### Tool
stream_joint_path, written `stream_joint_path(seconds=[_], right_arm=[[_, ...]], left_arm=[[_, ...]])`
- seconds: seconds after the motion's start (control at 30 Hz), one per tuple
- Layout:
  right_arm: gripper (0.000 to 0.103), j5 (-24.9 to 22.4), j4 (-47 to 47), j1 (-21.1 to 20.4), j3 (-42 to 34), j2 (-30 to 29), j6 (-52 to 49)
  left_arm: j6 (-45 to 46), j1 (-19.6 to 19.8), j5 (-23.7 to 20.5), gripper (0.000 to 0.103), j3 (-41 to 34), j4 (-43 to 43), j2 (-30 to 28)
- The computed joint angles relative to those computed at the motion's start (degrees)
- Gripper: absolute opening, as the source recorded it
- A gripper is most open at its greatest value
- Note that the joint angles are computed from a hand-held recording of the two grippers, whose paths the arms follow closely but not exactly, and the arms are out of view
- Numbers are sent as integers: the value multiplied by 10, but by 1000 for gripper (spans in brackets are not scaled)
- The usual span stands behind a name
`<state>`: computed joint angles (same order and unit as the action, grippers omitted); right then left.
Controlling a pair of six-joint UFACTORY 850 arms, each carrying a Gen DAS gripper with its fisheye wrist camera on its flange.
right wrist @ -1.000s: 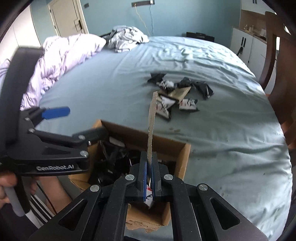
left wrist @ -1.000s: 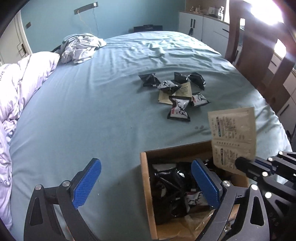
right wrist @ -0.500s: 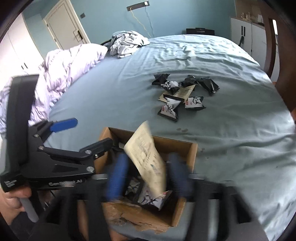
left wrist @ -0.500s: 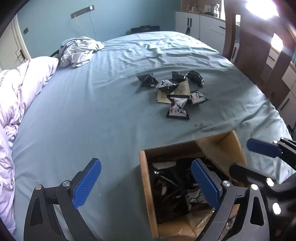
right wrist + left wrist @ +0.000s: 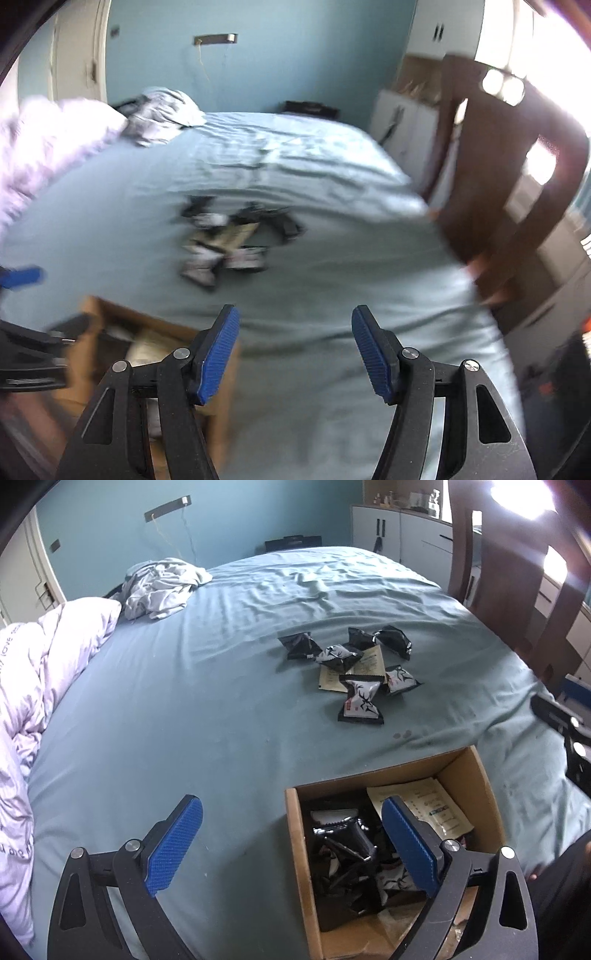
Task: Organize snacks
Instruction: 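Grasp a white deer-print packet from the pile with the right gripper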
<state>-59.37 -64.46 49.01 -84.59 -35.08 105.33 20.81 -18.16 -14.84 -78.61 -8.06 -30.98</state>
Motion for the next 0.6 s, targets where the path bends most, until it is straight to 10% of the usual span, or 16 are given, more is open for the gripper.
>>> stream_joint_path(seconds=[0.1, 0.33, 0.6], right_arm=[[62, -66, 60, -5, -42, -37, -57], [62, -39, 119, -21, -64, -49, -87], [62, 133, 182, -80, -49, -15, -162]], left_arm=[[-40, -1, 5, 100, -3, 44, -5], [-33, 8, -32, 100, -33, 16, -24], [1, 18, -46, 100, -46, -37, -30]])
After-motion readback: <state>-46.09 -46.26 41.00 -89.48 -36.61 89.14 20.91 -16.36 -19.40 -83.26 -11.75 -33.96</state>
